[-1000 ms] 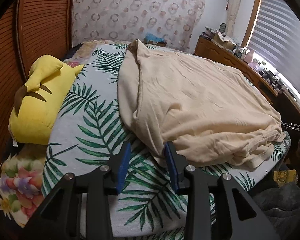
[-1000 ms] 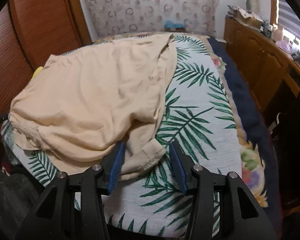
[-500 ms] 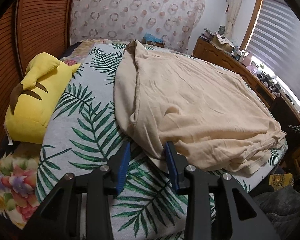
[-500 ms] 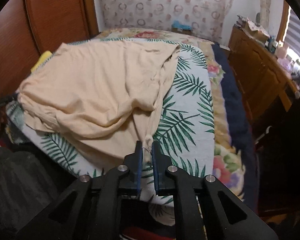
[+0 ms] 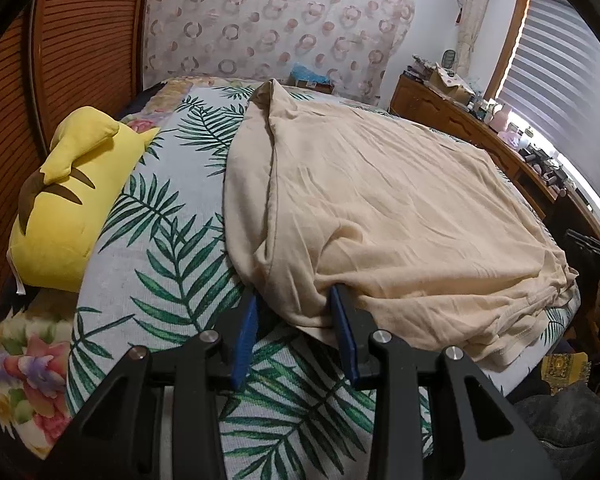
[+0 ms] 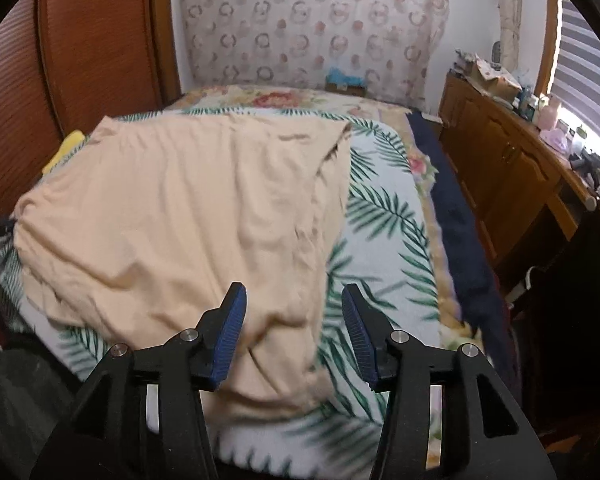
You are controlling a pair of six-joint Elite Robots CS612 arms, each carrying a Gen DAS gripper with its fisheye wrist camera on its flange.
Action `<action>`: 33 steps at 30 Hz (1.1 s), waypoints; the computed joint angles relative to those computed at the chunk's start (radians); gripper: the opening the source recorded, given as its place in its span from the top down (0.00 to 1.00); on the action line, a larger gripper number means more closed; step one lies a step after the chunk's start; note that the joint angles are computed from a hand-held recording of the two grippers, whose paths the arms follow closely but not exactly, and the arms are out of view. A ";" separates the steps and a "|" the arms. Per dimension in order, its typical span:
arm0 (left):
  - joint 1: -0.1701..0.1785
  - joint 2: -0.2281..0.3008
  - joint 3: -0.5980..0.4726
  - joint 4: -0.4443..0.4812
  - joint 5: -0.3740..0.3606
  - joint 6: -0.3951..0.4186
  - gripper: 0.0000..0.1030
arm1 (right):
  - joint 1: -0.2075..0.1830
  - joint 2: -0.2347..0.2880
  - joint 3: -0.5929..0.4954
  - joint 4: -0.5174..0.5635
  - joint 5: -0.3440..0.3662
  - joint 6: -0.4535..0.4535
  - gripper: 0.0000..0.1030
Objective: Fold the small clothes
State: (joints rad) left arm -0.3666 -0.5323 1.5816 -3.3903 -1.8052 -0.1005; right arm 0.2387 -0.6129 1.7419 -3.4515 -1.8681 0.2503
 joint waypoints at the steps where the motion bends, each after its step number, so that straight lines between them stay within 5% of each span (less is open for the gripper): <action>1: 0.000 0.000 0.001 0.000 0.000 0.001 0.67 | 0.000 0.010 -0.009 -0.022 0.001 -0.006 0.51; 24: 0.012 0.012 -0.037 0.031 -0.065 -0.061 0.67 | -0.002 0.088 -0.054 -0.068 -0.038 0.073 0.49; 28: 0.013 0.016 -0.036 -0.002 -0.119 -0.031 0.95 | 0.000 0.089 -0.057 -0.064 -0.032 0.062 0.44; 33: 0.004 0.003 -0.019 -0.114 -0.134 -0.028 0.99 | -0.006 0.087 -0.055 -0.057 -0.022 0.048 0.35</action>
State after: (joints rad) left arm -0.3627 -0.5288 1.5624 -3.5043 -1.9389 -0.1282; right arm 0.2324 -0.5255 1.6874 -3.5081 -1.8904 0.2981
